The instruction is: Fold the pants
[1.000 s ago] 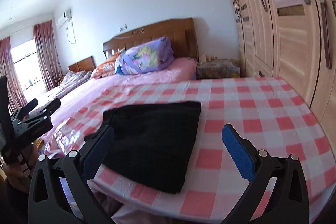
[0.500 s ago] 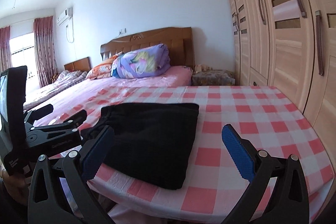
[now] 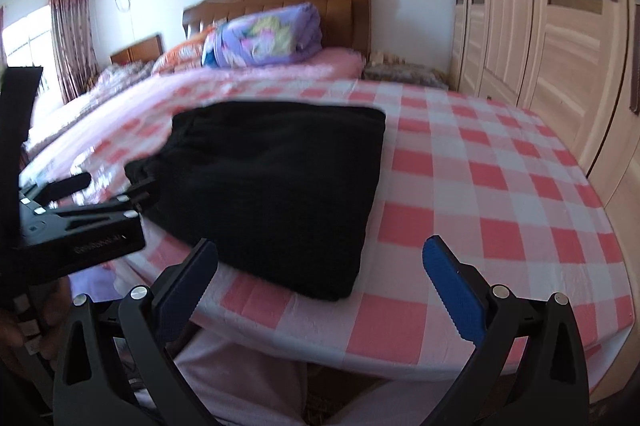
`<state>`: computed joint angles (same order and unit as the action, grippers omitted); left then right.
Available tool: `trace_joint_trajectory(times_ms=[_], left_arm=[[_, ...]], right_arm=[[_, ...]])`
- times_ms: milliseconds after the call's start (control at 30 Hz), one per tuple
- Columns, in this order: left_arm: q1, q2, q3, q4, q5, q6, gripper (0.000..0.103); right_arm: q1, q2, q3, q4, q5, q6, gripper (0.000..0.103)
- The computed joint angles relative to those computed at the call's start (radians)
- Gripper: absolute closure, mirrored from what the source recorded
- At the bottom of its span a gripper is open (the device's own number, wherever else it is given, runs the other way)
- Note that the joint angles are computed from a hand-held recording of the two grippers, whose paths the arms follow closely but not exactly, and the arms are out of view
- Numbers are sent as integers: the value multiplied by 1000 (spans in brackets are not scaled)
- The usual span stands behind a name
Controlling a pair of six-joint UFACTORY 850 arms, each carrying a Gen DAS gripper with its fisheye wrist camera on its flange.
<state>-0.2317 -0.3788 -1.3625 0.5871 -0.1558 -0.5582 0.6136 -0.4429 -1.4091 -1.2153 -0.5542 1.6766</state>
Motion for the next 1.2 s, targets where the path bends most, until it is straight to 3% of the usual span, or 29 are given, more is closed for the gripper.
trace_joint_trajectory(times_ms=[200, 467, 1200], left_arm=[[0, -1, 7, -168, -8, 189, 1], [5, -9, 1, -307, -20, 325, 1], [5, -13, -3, -325, -32, 333, 1]], right_arm=[[-24, -40, -36, 270, 60, -234, 4], [-26, -37, -35, 298, 60, -238, 4], [-33, -44, -42, 358, 63, -286, 4]])
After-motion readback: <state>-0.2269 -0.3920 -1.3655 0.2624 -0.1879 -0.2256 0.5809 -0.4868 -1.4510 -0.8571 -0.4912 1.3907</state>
